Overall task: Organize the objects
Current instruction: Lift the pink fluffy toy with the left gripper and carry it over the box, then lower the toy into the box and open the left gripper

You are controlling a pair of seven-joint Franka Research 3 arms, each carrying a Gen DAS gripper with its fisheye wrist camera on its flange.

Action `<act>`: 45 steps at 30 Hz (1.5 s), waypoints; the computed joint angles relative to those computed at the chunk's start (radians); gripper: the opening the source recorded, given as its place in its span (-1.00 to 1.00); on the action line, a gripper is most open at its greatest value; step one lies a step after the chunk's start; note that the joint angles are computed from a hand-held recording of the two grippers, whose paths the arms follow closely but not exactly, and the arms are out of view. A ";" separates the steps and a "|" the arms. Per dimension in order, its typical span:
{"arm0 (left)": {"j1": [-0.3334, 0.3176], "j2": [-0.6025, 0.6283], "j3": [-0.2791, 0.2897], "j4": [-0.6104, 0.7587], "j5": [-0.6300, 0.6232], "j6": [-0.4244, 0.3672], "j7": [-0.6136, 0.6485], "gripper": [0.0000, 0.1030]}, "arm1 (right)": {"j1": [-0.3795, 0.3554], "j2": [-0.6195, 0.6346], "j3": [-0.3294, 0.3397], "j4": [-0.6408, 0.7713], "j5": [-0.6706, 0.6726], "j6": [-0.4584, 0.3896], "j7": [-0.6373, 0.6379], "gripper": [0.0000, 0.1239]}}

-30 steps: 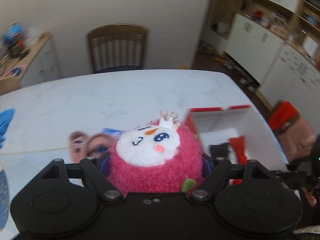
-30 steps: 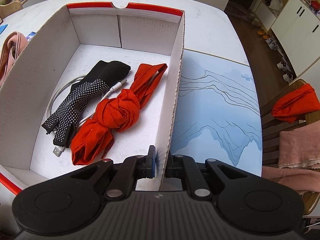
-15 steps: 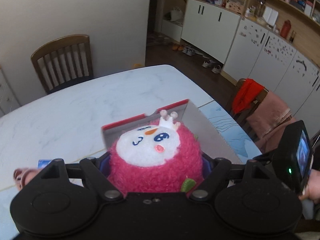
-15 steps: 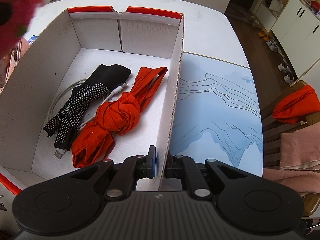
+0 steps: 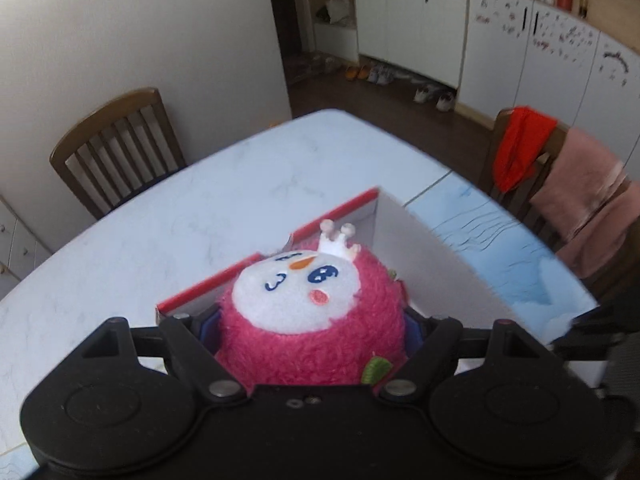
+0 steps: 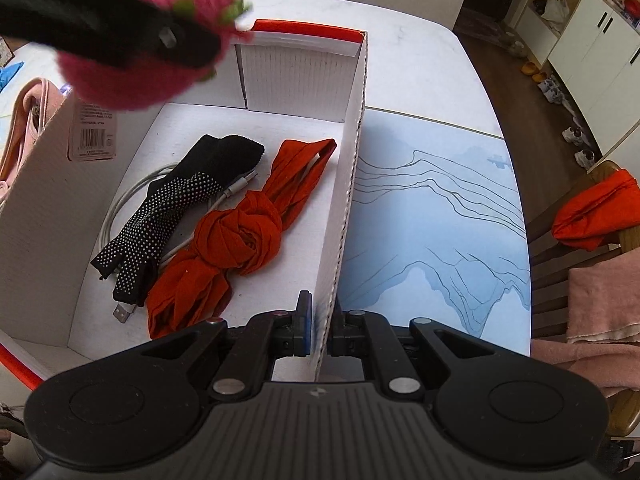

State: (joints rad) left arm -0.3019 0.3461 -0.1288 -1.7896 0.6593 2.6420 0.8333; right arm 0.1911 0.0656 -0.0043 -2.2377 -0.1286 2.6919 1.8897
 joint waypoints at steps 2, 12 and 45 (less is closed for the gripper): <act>-0.007 0.029 0.006 0.021 0.009 -0.028 0.001 0.54 | -0.001 -0.001 0.000 0.000 0.008 0.002 -0.006 -0.90; 0.009 0.100 -0.008 0.068 -0.088 -0.102 0.080 0.54 | -0.003 0.000 0.001 0.001 0.032 0.002 -0.028 -0.90; 0.056 -0.078 -0.026 -0.132 -0.197 0.101 0.062 0.84 | 0.002 -0.009 0.003 0.002 -0.023 -0.020 0.036 -0.90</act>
State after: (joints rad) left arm -0.2462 0.2681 -0.1553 -1.9220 0.4625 2.7431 0.8957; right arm 0.1926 0.0571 -0.0014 -2.2353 -0.1511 2.6723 1.9259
